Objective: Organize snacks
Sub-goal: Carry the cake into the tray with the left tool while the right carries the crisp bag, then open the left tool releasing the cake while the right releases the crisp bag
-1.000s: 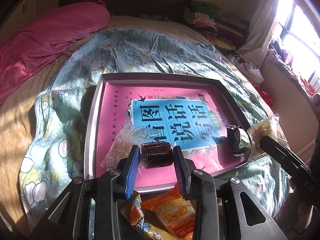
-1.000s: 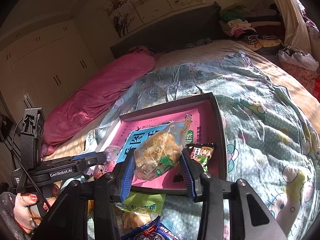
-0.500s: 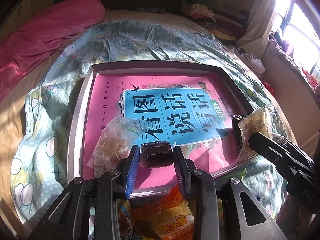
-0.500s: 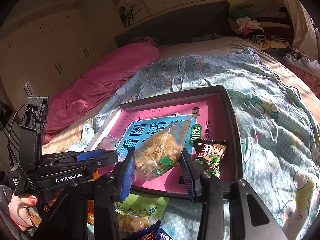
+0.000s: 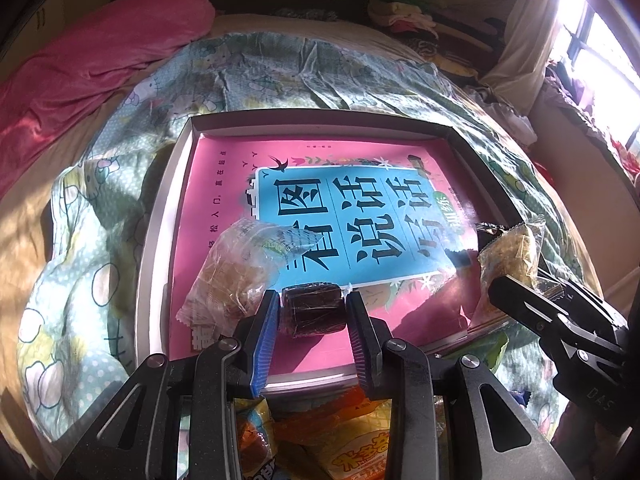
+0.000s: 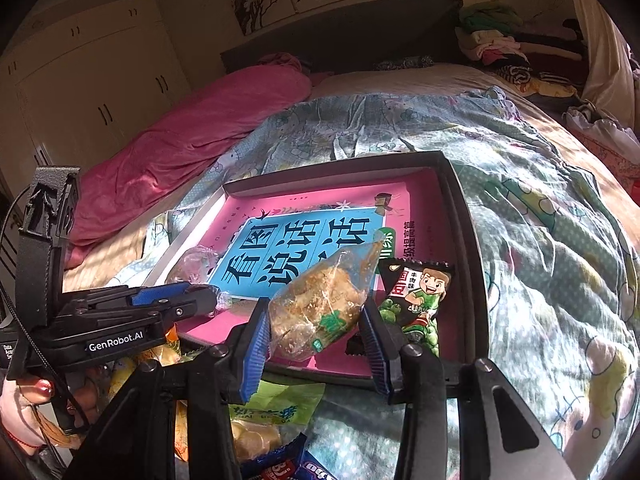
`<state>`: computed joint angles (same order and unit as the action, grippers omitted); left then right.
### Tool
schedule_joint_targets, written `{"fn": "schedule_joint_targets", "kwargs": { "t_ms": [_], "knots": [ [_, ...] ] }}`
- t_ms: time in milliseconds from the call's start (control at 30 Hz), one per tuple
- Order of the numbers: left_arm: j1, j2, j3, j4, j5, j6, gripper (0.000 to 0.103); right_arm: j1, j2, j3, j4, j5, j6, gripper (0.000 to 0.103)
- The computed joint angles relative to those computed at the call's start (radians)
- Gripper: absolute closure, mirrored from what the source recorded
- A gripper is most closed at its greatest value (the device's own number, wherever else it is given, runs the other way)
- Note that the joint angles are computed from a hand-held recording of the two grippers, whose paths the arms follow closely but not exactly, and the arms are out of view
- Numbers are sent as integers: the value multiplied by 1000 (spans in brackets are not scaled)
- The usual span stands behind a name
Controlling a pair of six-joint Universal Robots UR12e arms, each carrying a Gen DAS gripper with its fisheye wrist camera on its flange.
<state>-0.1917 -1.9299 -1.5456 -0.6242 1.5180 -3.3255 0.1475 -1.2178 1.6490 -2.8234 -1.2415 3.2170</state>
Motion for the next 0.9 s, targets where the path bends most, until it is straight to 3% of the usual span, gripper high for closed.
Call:
{"fn": "schedule_joint_targets", "kwargs": {
  "t_ms": [900],
  "knots": [
    [10, 6, 1, -34, -10, -32, 68, -22, -20, 14, 46, 35, 73, 59]
  ]
}}
